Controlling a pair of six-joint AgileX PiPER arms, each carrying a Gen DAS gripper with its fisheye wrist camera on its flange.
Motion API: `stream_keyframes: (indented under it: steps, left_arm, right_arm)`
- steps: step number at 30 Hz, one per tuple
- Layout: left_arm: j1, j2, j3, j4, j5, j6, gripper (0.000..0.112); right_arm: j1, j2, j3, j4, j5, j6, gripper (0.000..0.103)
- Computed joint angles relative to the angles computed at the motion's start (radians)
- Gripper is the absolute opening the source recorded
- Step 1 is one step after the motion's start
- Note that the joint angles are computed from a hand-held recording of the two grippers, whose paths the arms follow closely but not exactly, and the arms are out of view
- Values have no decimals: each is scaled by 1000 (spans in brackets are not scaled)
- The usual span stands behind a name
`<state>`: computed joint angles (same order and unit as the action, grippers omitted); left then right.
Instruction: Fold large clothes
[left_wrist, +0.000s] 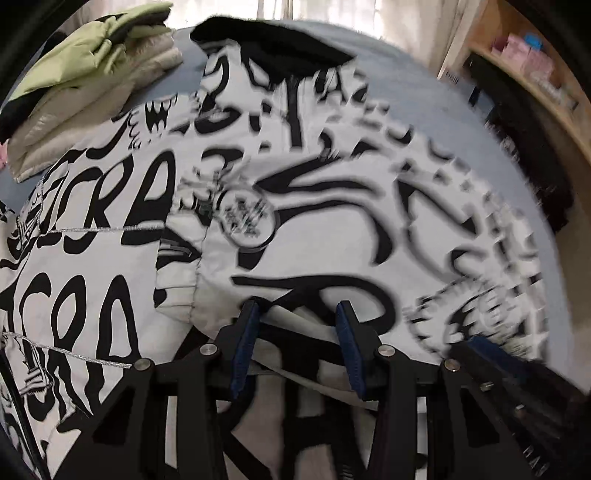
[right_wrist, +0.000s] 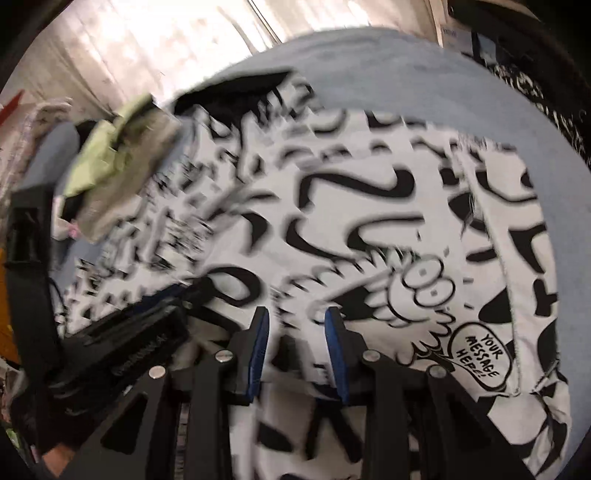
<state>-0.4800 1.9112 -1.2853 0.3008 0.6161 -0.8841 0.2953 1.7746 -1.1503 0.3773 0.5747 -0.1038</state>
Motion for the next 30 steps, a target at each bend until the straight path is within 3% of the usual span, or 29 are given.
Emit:
stream_keyframes:
  steps: [6,11,17,20,30]
  left_arm:
    - [0,-34,94,131,-50,-7,43]
    - [16,-61,121,112,-57,36,43]
    - [-20,-82,118,162,1,-37,43]
    - [-38,-123,144,176,25,-66,44]
    - [-133,-356,295,232,130,-208,44]
  right_arm:
    - [-161,-62,142,-91,-77,-22,31]
    - [-332,-94,181,165,-8,-317,28]
    - [-248,-123,204,-11,-63,-118,33]
    - [-251,-144,213,35,-53,-129,43]
    - [-229,-340,361,83,-27,-93,43]
